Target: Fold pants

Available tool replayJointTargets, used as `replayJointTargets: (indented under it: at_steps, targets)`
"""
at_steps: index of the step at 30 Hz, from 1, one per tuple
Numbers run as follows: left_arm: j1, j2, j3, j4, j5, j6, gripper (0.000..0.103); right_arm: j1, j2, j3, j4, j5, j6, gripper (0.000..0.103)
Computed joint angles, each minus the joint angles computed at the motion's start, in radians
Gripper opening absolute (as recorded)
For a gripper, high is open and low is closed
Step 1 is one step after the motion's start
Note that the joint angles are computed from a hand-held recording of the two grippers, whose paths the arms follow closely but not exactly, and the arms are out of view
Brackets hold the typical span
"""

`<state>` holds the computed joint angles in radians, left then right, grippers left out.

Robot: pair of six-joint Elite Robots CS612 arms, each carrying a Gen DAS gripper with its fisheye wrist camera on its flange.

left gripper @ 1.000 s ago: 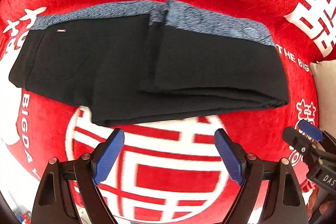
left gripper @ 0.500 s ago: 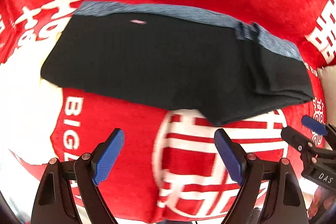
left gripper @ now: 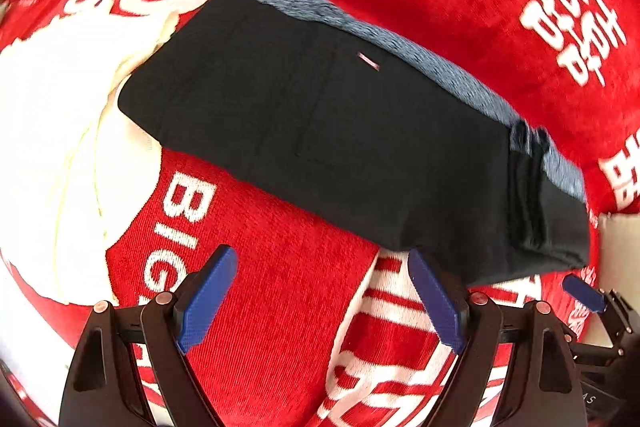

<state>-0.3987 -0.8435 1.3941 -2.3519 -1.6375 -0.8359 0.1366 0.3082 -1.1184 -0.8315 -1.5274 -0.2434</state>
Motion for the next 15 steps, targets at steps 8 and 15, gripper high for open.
replayJointTargets:
  at_steps: [8, 15]
  targets:
    - [0.030, 0.007, 0.024, -0.107, -0.020, -0.133, 0.088, -0.014, -0.026, 0.095, -0.102, -0.059, 0.050, 0.085]
    - [0.041, 0.019, 0.042, -0.163, -0.027, -0.210, 0.088, -0.026, -0.009, 0.119, -0.094, -0.059, 0.043, 0.086]
